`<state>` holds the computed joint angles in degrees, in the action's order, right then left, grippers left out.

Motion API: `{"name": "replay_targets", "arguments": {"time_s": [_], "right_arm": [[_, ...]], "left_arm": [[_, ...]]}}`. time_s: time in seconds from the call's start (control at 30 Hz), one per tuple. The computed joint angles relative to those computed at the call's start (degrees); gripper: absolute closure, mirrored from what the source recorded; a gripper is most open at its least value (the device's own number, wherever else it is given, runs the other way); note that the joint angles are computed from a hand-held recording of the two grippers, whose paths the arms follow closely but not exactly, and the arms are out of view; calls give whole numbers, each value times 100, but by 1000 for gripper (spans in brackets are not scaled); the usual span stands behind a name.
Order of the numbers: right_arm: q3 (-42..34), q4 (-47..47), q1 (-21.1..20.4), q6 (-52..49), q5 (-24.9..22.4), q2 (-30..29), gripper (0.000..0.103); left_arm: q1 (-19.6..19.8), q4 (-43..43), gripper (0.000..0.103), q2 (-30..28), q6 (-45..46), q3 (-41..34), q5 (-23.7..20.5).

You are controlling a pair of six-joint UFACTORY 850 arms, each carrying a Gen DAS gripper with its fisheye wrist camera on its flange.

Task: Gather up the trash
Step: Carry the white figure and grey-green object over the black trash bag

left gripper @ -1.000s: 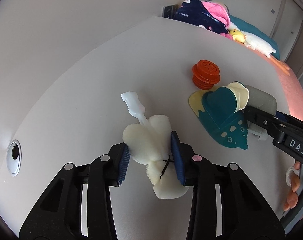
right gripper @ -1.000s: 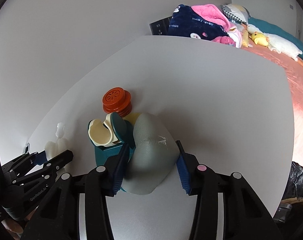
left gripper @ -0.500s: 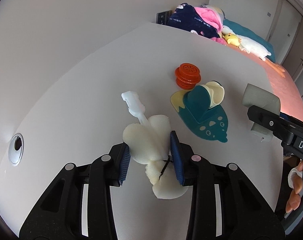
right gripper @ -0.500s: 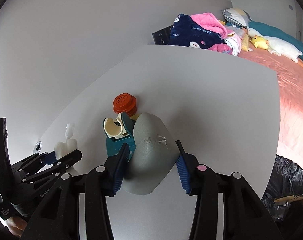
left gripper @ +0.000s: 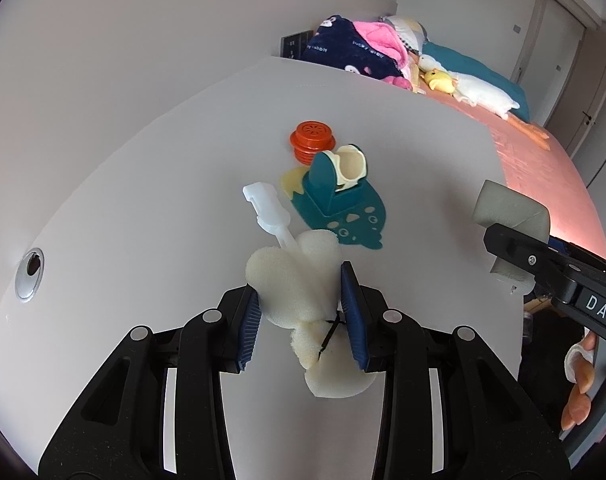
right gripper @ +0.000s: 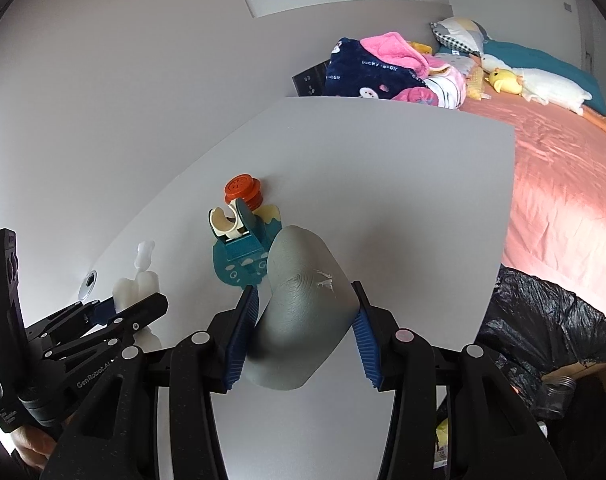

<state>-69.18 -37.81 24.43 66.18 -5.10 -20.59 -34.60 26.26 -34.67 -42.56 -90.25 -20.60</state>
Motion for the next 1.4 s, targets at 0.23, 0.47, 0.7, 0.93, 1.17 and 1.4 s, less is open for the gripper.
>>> {"name": "replay_targets", "arguments": {"time_s": [0.23,0.47,0.7,0.93,1.17,1.4], "right_arm": [[574,-2400,-14,2509,81,446,55],[1051,-4598,-38,4782,14,858,55],[1448,-5871,-85,6125,-63,1215,55],[1839,-6588,-179,6932,-150,1576,55],[2180,-7034,-351,7488,-204,1916,55],[2473,-7155,-545,7672,-249,2225,55]], "left_arm": [[-245,183,67,131,-98,138,72],[-456,261,67,194,-136,185,122],[-655,325,67,241,-166,209,152],[-839,260,66,163,-53,63,140],[-1009,52,66,15,253,-198,84],[-1168,-303,66,-204,752,-560,-24]]}}
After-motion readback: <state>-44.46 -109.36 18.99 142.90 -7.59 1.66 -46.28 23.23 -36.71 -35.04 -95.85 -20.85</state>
